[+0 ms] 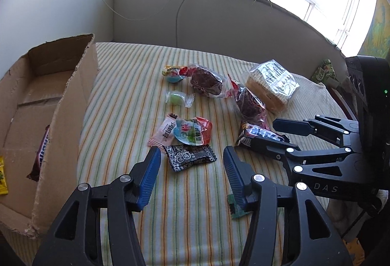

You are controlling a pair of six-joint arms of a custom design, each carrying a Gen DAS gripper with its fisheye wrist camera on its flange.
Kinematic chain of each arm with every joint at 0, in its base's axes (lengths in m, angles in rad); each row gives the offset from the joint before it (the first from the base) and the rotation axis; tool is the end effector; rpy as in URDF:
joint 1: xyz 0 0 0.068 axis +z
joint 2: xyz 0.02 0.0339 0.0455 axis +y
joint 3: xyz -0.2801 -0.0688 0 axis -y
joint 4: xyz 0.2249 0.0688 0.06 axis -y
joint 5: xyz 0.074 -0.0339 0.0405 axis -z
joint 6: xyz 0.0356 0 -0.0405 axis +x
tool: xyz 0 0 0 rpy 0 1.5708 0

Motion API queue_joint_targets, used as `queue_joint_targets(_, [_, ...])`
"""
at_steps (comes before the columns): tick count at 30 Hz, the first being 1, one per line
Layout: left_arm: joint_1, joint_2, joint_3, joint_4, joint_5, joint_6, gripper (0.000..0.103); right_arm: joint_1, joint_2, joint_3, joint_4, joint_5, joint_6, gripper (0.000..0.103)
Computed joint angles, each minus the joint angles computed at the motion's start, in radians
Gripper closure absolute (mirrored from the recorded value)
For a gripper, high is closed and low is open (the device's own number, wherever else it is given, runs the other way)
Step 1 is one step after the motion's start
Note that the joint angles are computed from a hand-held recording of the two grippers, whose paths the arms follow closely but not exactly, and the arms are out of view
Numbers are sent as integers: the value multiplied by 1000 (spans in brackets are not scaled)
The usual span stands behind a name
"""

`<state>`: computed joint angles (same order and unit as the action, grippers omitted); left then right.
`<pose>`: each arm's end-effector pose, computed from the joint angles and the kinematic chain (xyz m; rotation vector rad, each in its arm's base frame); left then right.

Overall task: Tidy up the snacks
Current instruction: 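Grasp the black snack with the left tool while the right tool grasps the blue-white chocolate bar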

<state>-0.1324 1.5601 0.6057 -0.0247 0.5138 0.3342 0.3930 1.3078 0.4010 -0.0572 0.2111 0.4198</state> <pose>0.2500 -0.0509 0.1576 0.7572 2.3380 -0.5651 0.1831 0.0678 0.1544 0.1166 2.5020 0.0662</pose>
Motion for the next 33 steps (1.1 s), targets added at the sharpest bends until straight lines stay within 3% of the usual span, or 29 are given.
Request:
queue_joint_targets(7, [-21, 107, 94, -75, 18, 9, 49, -2, 10, -3, 8, -34, -13, 49])
queue_joint_targets(12, [-24, 80, 84, -127, 36, 67, 55, 2, 0, -9, -13, -43, -15, 60])
queue_joint_targets(13, [-21, 76, 86, -146, 47, 79, 60, 1, -1, -10, -15, -43, -16, 61])
queue_joint_targets(16, [-12, 56, 78, -181, 64, 116, 60, -3, -5, -10, -19, -49, -19, 62])
queue_joint_targets(20, [-26, -2, 36, -96, 8, 109, 60, -7, -16, -18, -21, -52, -13, 64])
queue_joint_targets(27, [-67, 83, 117, -146, -4, 123, 60, -29, -80, -44, -51, -72, -1, 70])
queue_joint_targets(31, [-117, 85, 92, -113, -57, 111, 60, -56, -105, -63, -50, -97, -10, 71])
queue_joint_targets(33, [-144, 73, 66, -71, -93, 100, 69, -59, -97, -63, -42, -98, -10, 71])
